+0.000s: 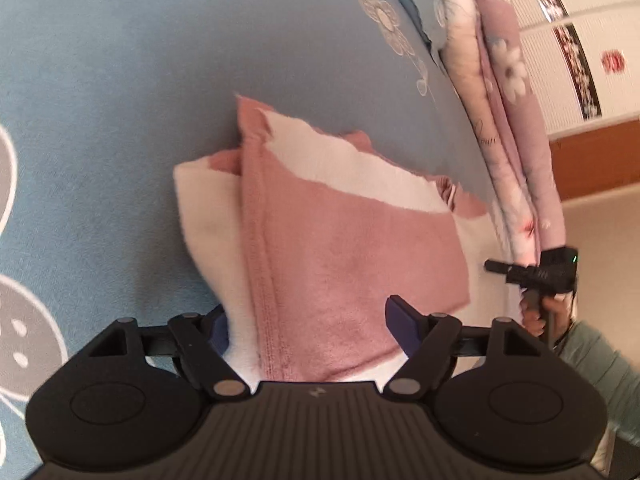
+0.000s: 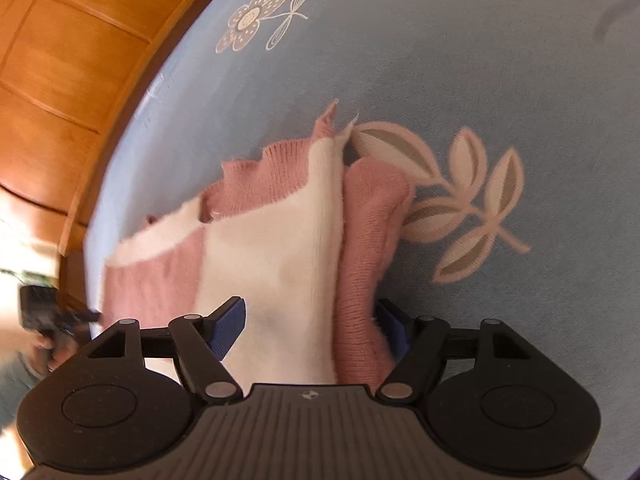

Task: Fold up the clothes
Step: 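Hold the sweater side edge with both grippers and lift it, then fold the held edge over onto the sweater body with both grippers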

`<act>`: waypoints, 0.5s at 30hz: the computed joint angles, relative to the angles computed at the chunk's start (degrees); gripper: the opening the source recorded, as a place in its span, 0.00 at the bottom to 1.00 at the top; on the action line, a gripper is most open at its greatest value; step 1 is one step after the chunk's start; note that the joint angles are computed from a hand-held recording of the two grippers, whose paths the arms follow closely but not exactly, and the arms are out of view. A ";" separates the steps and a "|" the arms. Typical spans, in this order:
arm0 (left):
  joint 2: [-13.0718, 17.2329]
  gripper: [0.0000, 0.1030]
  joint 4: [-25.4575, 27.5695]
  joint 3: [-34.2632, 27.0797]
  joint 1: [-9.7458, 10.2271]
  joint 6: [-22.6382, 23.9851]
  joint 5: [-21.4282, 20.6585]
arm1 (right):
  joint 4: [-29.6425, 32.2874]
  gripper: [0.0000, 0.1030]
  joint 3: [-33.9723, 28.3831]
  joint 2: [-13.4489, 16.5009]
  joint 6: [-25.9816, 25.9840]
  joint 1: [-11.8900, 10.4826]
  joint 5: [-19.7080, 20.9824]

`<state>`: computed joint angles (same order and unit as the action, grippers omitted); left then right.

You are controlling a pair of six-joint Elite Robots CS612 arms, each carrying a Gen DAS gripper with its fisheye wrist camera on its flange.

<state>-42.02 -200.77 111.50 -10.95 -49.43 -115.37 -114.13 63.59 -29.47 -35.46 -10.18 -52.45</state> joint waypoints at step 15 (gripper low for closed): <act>-7.42 0.17 11.91 2.17 -4.72 -4.46 16.06 | -15.98 0.21 9.03 -6.82 5.52 3.90 -14.07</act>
<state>-49.44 -188.86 113.67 -15.66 -53.89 -99.31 -130.11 72.62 -36.29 -29.95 -6.27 -66.52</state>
